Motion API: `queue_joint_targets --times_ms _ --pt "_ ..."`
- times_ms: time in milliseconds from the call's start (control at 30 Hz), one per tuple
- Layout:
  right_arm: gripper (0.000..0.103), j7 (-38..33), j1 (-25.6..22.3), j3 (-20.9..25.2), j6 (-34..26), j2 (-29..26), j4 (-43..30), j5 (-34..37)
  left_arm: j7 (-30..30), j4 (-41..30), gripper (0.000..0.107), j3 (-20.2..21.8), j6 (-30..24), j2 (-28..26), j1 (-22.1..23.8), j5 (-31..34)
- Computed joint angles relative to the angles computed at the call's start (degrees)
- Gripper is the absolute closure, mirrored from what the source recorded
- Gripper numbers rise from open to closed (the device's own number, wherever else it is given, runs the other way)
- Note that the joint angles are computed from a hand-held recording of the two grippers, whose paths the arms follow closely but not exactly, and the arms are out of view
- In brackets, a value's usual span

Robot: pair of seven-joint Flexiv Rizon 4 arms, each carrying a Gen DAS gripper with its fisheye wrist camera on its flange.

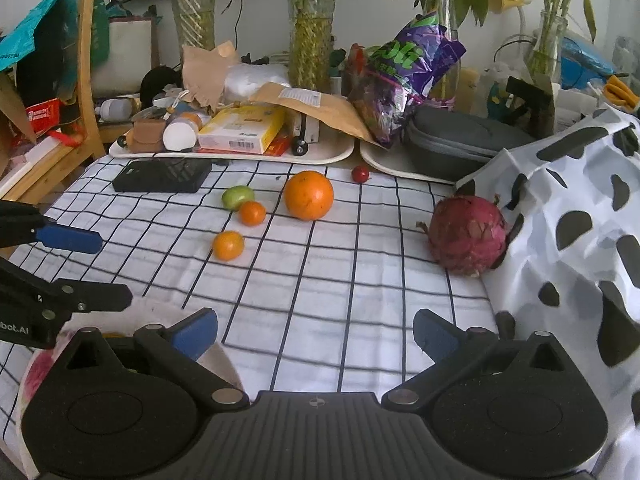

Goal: Organize fruits
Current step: 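Withdraw both open tools from the plate toward the remaining fruits, then grasp a small orange with the left tool while the right tool grasps the large orange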

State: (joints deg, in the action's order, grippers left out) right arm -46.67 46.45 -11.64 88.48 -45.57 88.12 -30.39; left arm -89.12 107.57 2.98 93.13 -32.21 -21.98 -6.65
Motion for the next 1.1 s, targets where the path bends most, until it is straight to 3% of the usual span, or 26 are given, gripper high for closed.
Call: queue_joint_targets --times_ms 200,400,567,633,900,1000,1100 --pt "0.000 -2.74 -3.19 3.93 -3.19 -2.99 -5.68 0.06 3.88 -2.82 0.041 -5.67 -0.14 -2.47 5.19 -0.57" --pt "0.000 -5.39 -6.05 7.52 -7.06 -6.32 -12.04 1.00 7.79 -7.02 0.051 -8.64 -2.78 -5.61 7.80 -1.72" --pt "0.000 -7.75 -7.49 9.43 -9.93 -8.87 -16.80 1.99 10.41 -10.96 0.053 -8.67 -4.96 -8.44 7.83 -2.21" --pt "0.000 -8.71 -7.87 10.04 -10.86 -9.66 -18.27 2.41 11.25 -12.51 0.062 -8.85 -5.85 -9.57 8.06 -2.54" --pt "0.000 -12.68 -8.51 11.37 -13.54 -12.28 -22.91 3.71 14.38 -16.64 0.063 -10.68 -7.23 -12.89 9.30 -3.92" --pt "0.000 -13.49 -8.56 11.52 -14.72 -13.09 -24.39 4.37 14.61 -17.95 0.080 -9.54 -8.92 -13.64 8.56 -4.19" --pt "0.000 -14.40 -8.68 12.07 -15.42 -13.67 -25.45 5.06 14.57 -17.27 0.080 -10.31 -8.67 -13.31 9.27 -4.94"
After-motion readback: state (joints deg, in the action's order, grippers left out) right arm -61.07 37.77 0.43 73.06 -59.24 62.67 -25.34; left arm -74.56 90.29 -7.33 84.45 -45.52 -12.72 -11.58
